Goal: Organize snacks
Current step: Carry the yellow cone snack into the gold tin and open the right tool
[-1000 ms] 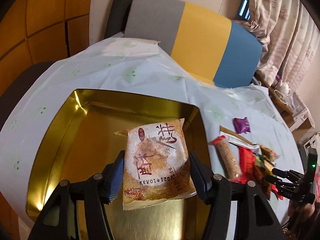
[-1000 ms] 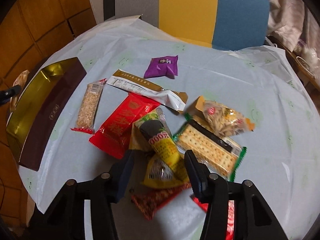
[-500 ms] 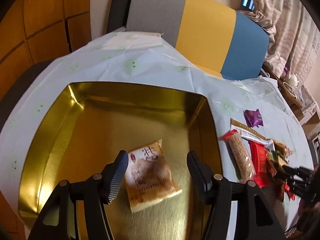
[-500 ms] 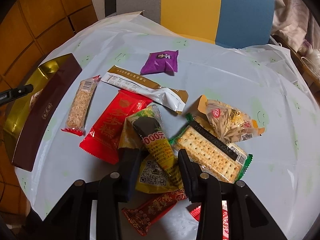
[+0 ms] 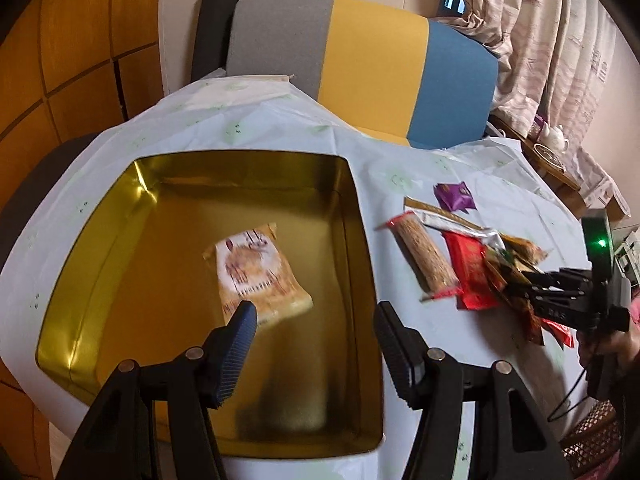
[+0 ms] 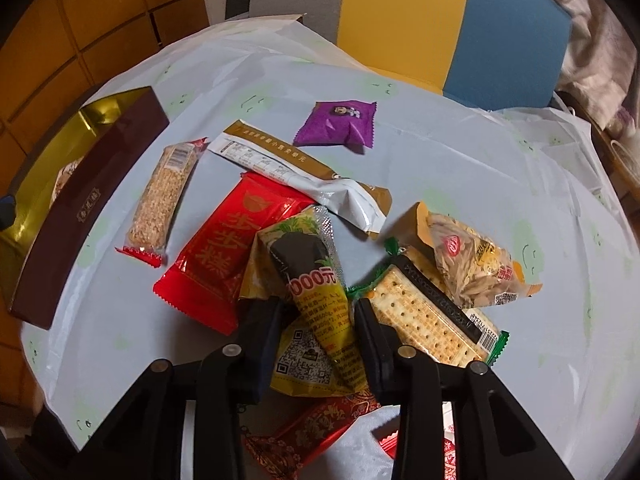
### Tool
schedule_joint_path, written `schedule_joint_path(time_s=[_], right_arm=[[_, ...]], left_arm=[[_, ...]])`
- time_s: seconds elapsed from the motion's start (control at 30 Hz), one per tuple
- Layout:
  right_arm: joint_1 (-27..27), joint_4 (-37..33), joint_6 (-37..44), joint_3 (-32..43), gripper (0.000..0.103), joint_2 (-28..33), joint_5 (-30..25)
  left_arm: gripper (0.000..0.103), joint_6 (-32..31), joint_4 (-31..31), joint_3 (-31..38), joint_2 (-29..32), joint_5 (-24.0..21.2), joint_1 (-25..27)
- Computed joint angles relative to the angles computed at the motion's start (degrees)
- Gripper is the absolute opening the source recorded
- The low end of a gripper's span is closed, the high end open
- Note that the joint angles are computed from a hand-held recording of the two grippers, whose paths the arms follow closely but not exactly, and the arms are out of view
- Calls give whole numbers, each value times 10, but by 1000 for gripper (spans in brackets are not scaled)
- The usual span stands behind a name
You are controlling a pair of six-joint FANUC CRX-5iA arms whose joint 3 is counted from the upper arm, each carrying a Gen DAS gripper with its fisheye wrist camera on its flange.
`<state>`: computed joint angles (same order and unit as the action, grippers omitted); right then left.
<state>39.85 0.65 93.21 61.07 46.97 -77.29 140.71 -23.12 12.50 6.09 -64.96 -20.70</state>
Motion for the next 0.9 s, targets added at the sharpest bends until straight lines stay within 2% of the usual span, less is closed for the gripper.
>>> schedule_joint_path(time_s=[0.13,0.33,0.6,0.7,0.9], right_arm=[[4,15,-23,-43,22,-24,27],[9,25,-59,-104,20,-63,62],[6,-19,-131,-155,20,-112,109],[1,-79,-135,-139,20,-119,103],[21,-145,-131,-103,20,-114,98]], left_arm=[[62,4,5,-7,-4,4,-9],[62,10,-2,-11,-7,5,-24],[62,31,-14,-22,-19,0,-36],[62,47,-24,-30,-27,-5,-40],[62,74,-36,-50,-51,-7,-40]])
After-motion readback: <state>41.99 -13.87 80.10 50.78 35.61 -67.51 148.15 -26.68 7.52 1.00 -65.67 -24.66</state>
